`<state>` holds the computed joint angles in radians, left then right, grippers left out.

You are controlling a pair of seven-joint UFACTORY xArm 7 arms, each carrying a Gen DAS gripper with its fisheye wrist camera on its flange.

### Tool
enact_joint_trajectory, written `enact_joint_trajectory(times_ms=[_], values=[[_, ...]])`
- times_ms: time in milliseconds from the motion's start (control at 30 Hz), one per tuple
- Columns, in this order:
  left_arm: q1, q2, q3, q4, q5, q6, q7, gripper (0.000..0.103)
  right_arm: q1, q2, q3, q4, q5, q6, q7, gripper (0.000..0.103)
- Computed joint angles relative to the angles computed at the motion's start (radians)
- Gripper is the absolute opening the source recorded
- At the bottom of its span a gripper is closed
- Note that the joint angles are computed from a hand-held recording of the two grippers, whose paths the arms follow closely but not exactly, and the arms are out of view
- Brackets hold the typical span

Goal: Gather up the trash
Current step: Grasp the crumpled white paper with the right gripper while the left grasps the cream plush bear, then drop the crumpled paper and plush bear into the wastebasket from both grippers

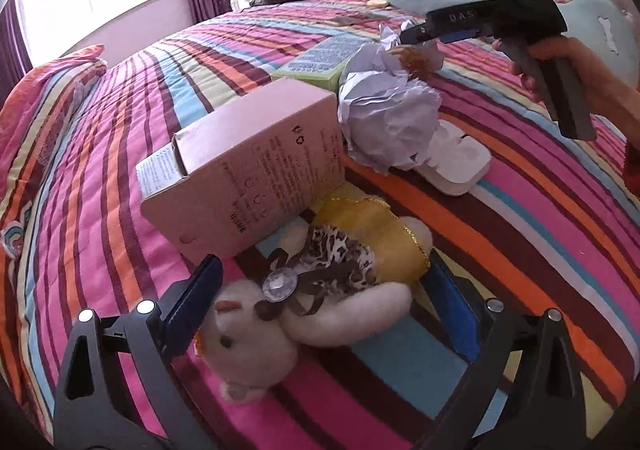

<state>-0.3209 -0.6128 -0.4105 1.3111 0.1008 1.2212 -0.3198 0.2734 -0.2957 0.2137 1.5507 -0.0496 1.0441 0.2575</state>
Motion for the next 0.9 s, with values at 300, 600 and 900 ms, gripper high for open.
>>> enact_joint_trajectory(times_ms=[300, 600, 900], values=[[0.056, -0.02, -0.041, 0.023, 0.037, 0.06, -0.155, 0.057, 0.036, 0.029, -0.046, -0.022, 0.195, -0.023, 0.017, 0.057], [0.054, -0.173, -0.054, -0.042, -0.02, -0.002, -0.276, 0.05, 0.025, -0.166, -0.086, -0.153, 0.256, -0.065, 0.022, 0.056], [0.103, -0.302, -0.155, 0.004, -0.071, 0.044, -0.394, 0.05, 0.034, -0.478, -0.087, -0.35, 0.232, 0.021, -0.094, 0.056]])
